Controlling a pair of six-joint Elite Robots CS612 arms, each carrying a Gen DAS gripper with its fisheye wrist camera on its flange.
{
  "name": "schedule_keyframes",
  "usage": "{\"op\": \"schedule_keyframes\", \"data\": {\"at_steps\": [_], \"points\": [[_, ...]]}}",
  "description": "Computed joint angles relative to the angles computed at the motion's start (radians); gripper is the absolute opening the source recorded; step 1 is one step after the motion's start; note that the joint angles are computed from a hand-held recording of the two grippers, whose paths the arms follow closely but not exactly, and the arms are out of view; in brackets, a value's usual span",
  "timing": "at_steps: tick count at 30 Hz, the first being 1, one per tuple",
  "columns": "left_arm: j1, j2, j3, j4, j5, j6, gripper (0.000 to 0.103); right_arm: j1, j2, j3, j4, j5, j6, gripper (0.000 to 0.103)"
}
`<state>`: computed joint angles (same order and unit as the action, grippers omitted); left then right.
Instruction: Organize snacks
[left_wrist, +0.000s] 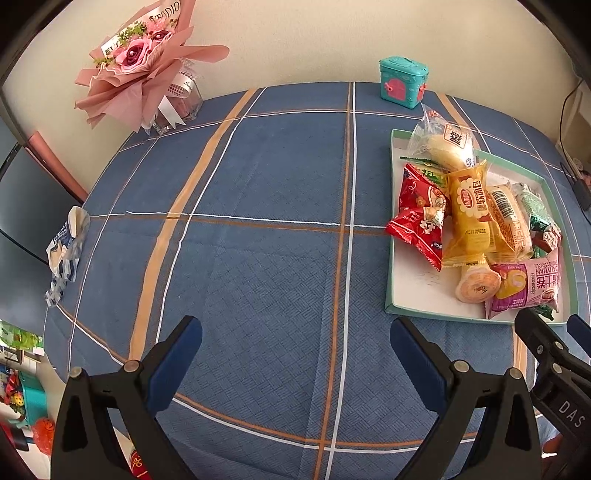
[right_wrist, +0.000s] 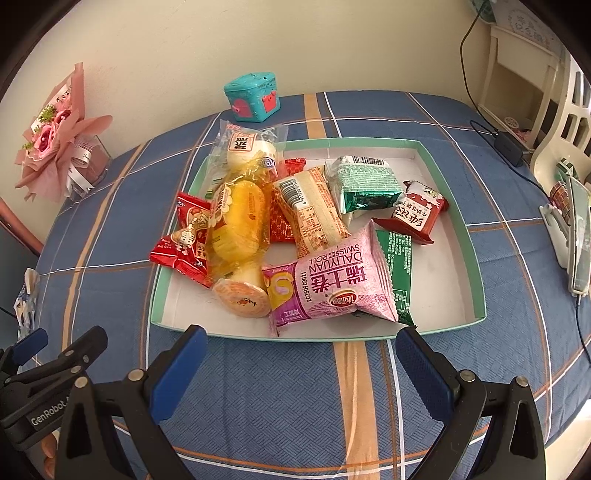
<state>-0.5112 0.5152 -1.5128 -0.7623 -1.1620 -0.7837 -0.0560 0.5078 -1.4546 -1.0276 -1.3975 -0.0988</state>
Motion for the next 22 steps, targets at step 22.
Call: {"op": "schedule_keyframes", "data": {"at_steps": [22], "points": [[0.002, 0.005, -0.013, -0.021, -0.002, -0.006, 0.102, 0.0, -0.001, 0.003, 0.005, 0.002, 0.0, 0.103]]}}
